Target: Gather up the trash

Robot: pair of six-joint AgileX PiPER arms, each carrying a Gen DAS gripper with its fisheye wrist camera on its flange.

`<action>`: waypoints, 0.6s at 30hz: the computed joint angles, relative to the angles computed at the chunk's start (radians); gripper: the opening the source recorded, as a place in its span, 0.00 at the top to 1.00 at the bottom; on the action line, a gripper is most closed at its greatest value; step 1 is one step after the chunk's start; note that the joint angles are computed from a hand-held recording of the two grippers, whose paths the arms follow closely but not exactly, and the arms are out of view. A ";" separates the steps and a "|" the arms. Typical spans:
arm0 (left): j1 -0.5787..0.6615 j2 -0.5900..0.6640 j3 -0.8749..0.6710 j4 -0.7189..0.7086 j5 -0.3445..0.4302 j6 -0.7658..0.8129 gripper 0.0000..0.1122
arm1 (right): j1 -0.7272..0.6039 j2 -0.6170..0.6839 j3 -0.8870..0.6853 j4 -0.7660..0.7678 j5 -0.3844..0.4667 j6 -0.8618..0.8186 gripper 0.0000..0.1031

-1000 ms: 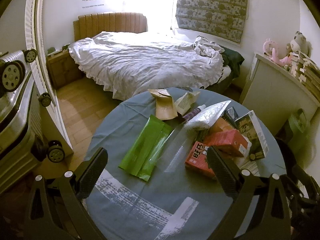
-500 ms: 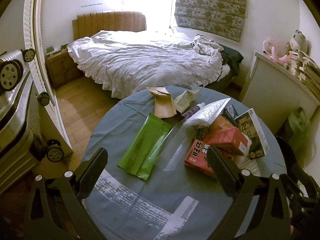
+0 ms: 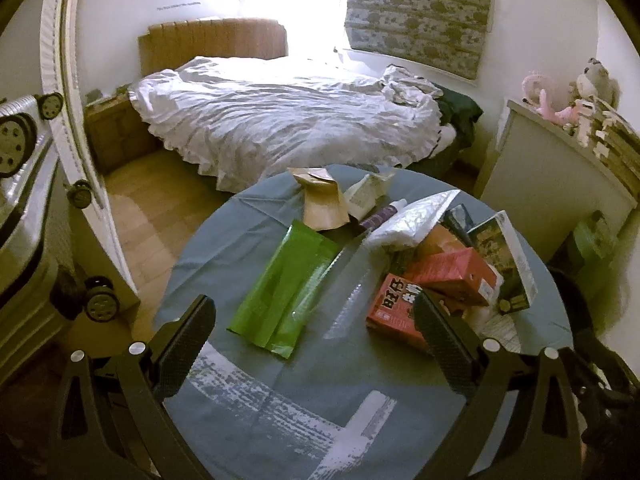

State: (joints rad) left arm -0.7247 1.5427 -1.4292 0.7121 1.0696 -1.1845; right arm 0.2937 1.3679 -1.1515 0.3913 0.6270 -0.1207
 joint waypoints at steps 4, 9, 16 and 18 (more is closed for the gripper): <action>0.095 -0.105 0.160 -0.062 -0.192 0.036 0.13 | -0.089 0.064 -0.065 0.161 0.150 -0.160 0.04; 0.334 -0.234 0.382 -0.350 -0.436 0.211 0.13 | -0.217 0.168 -0.183 0.253 0.366 -0.273 0.04; 0.468 -0.159 0.320 -0.636 -0.461 0.651 0.13 | -0.263 0.249 -0.349 0.259 0.424 -0.320 0.06; 0.482 -0.094 0.251 -0.700 -0.430 0.773 0.13 | -0.253 0.284 -0.414 0.240 0.416 -0.323 0.08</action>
State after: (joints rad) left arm -0.2425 1.4490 -1.1777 0.0125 0.6398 -0.4117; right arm 0.0403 1.6523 -1.5659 0.6309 1.0428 -0.4439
